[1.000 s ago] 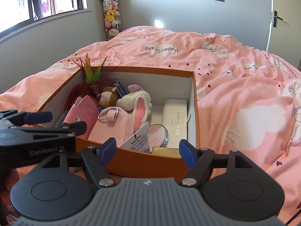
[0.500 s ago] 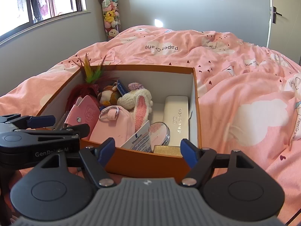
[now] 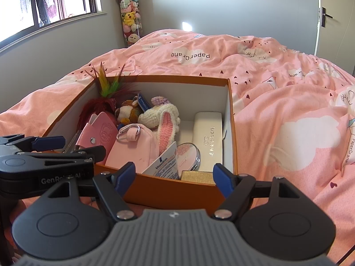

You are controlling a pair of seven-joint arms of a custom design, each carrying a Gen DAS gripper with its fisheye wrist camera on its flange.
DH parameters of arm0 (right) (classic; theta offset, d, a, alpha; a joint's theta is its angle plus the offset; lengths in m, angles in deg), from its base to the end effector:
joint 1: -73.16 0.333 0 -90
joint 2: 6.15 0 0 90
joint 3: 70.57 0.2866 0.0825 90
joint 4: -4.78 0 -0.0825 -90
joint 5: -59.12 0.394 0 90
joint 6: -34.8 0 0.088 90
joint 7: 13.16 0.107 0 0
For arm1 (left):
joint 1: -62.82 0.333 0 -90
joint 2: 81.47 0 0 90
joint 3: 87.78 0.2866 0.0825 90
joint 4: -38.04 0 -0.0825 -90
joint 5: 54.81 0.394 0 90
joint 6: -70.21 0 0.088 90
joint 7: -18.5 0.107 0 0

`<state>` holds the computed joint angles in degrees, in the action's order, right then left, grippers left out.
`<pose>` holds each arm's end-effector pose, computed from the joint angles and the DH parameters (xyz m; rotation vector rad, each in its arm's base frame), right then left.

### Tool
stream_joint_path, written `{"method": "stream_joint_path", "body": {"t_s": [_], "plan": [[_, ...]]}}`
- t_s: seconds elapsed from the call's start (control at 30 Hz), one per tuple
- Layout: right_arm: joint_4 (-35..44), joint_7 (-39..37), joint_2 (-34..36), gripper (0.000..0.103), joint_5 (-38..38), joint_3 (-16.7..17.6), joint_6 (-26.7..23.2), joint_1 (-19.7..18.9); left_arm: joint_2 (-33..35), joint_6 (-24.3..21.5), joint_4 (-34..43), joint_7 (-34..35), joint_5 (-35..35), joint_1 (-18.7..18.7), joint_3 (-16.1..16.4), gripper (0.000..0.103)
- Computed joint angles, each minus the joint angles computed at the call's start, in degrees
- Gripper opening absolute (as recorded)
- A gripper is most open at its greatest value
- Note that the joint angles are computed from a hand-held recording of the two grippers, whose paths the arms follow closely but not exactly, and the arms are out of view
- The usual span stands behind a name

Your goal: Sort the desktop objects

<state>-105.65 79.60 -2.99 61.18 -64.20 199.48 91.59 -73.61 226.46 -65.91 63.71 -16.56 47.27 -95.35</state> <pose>0.5740 0.2615 0.5340 -1.8918 1.3213 -0.5401 0.5921 -0.2736 0.5147 -1.5976 1.8049 -0.8242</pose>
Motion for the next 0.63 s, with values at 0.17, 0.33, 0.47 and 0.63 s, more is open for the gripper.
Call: {"method": "stream_joint_path", "body": {"t_s": [0.17,0.33,0.47,0.63], "plan": [[0.1,-0.1,0.1,0.079,0.1,0.0,-0.1,0.0,0.0,0.2,-0.2,-0.1,-0.3,0.0,0.0,0.089],[0.2,-0.3,0.1,0.079,0.2,0.0,-0.1,-0.1,0.0,0.2,-0.3,0.0,-0.5,0.0,0.0,0.089],[0.1,-0.2,0.2,0.079,0.2,0.1,-0.1,-0.1,0.0,0.2,-0.3,0.0,-0.5,0.0,0.0,0.089],[0.2,-0.3,0.2,0.079,0.2,0.1,-0.1,-0.1,0.0,-0.1,-0.2,0.0,-0.6,0.0,0.0,0.090]]}}
